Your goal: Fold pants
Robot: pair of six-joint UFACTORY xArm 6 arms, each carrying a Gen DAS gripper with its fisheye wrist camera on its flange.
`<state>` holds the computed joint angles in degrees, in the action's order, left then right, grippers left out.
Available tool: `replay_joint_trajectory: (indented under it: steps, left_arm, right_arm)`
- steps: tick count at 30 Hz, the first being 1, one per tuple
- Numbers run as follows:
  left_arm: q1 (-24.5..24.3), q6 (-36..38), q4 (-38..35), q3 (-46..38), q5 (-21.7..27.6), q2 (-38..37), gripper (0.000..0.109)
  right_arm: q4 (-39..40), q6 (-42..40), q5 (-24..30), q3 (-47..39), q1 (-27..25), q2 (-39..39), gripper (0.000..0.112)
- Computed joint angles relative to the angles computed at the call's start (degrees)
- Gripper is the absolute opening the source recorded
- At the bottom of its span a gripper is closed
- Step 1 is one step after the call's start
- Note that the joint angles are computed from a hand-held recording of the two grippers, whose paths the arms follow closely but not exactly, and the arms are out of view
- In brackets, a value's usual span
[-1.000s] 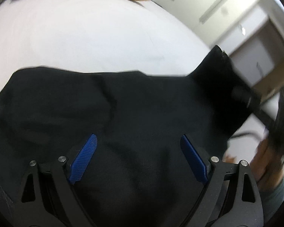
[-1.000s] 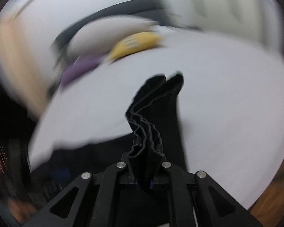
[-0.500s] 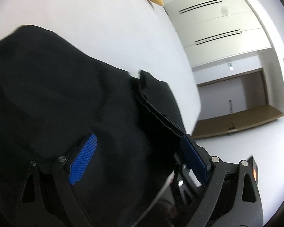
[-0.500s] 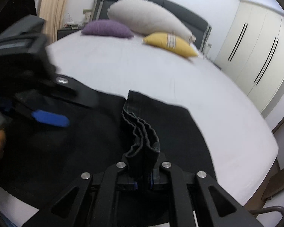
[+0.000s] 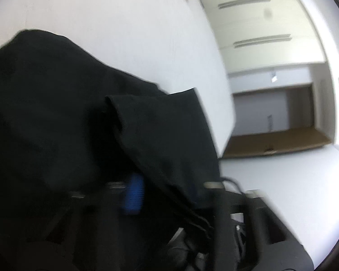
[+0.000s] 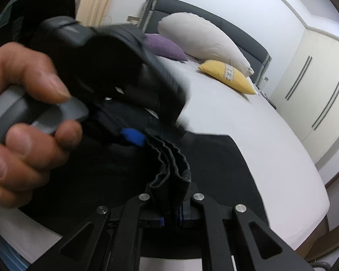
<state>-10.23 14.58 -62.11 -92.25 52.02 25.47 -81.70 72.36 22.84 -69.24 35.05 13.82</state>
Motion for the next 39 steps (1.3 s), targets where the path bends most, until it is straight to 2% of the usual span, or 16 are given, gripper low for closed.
replay_joint_trajectory:
  steps: [3, 5, 11, 14, 22, 28, 35, 37, 39]
  left_arm:
    - [1.0, 1.6, 1.8, 0.1, 0.5, -0.8, 0.01]
    - [1.9, 2.9, 3.4, 0.1, 1.1, -1.6, 0.008]
    - [3.9, 5.9, 9.1, 0.9, 2.3, -3.8, 0.007]
    - [5.5, 6.9, 10.2, 5.6, 2.8, -7.1, 0.007]
    - [7.2, 6.8, 13.3, 11.0, 0.8, -9.7, 0.007]
    - [5.4, 7.7, 14.0, 14.4, -3.4, -10.2, 0.007]
    - [3.2, 5.8, 15.3, 12.9, -6.4, -7.1, 0.009]
    - [2.6, 6.2, 15.2, 12.4, -7.2, -6.3, 0.009]
    - [1.6, 5.5, 16.0, 12.3, -8.5, -6.1, 0.009]
  right_arm:
    - [0.3, -1.8, 0.5, -1.3, 1.3, 0.9, 0.009]
    - [0.9, -3.4, 0.5, -2.1, 2.1, 1.6, 0.009]
    - [3.4, -8.9, -0.8, -4.5, 3.9, 3.9, 0.009]
    - [6.2, -12.8, -1.9, -5.9, 4.5, 5.6, 0.009]
    - [15.9, -24.3, -1.5, -10.0, 7.4, 10.9, 0.009]
    - [21.4, -31.0, -1.9, -12.2, 5.6, 13.2, 0.009]
    - [25.6, -35.2, -0.5, -13.5, 5.8, 14.3, 0.013]
    - [25.7, -33.2, -1.8, -13.3, 5.3, 14.5, 0.014]
    - [30.8, -36.0, -3.6, -12.6, 4.4, 13.9, 0.016]
